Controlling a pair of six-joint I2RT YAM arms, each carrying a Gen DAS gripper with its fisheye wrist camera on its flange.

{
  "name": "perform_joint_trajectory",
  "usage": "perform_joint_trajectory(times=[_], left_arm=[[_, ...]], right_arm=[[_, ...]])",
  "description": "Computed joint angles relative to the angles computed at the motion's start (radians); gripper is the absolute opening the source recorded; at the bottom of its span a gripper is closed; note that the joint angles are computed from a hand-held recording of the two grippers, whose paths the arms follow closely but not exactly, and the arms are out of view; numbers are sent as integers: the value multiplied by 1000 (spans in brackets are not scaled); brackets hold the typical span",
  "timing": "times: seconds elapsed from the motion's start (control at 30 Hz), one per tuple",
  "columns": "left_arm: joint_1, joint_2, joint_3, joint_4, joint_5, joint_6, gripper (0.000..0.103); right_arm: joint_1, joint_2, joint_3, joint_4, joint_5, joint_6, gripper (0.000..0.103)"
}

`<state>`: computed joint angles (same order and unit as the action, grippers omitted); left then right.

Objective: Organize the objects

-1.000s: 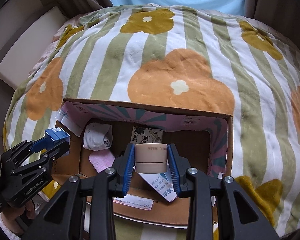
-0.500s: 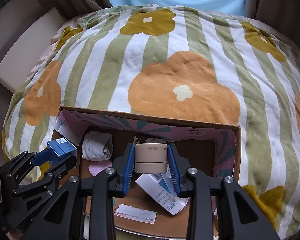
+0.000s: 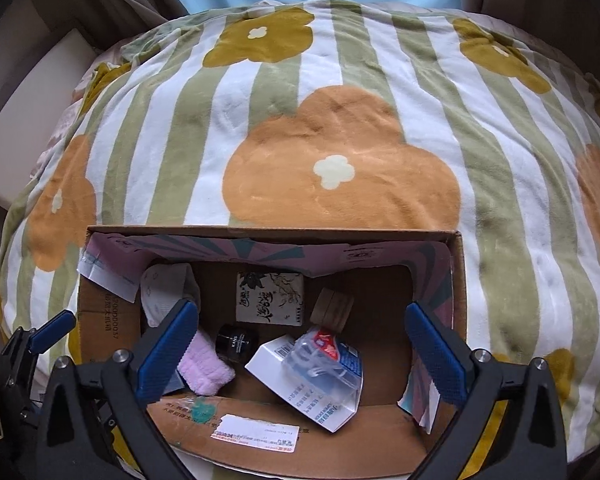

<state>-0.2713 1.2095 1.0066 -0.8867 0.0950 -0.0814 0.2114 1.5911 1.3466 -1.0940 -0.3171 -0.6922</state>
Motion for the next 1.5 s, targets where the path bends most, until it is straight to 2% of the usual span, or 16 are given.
perform_joint_trajectory(times=[0.3, 0.5, 1.2, 1.33, 1.5], left_arm=[[7, 6, 11, 0, 8, 1, 103], [16, 19, 70, -27, 32, -7, 103], [105, 172, 610, -274, 22, 64, 103], [115, 182, 623, -277, 6, 63, 103], [134, 181, 586, -249, 31, 54, 103]], right_arm=[[1, 7, 0, 1, 17, -1, 103], [13, -12, 14, 5, 32, 7, 102], [-27, 18, 431, -239, 29, 66, 103], [-33, 18, 448, -239, 33, 58, 103], [-34, 19, 421, -213, 40, 58, 103]])
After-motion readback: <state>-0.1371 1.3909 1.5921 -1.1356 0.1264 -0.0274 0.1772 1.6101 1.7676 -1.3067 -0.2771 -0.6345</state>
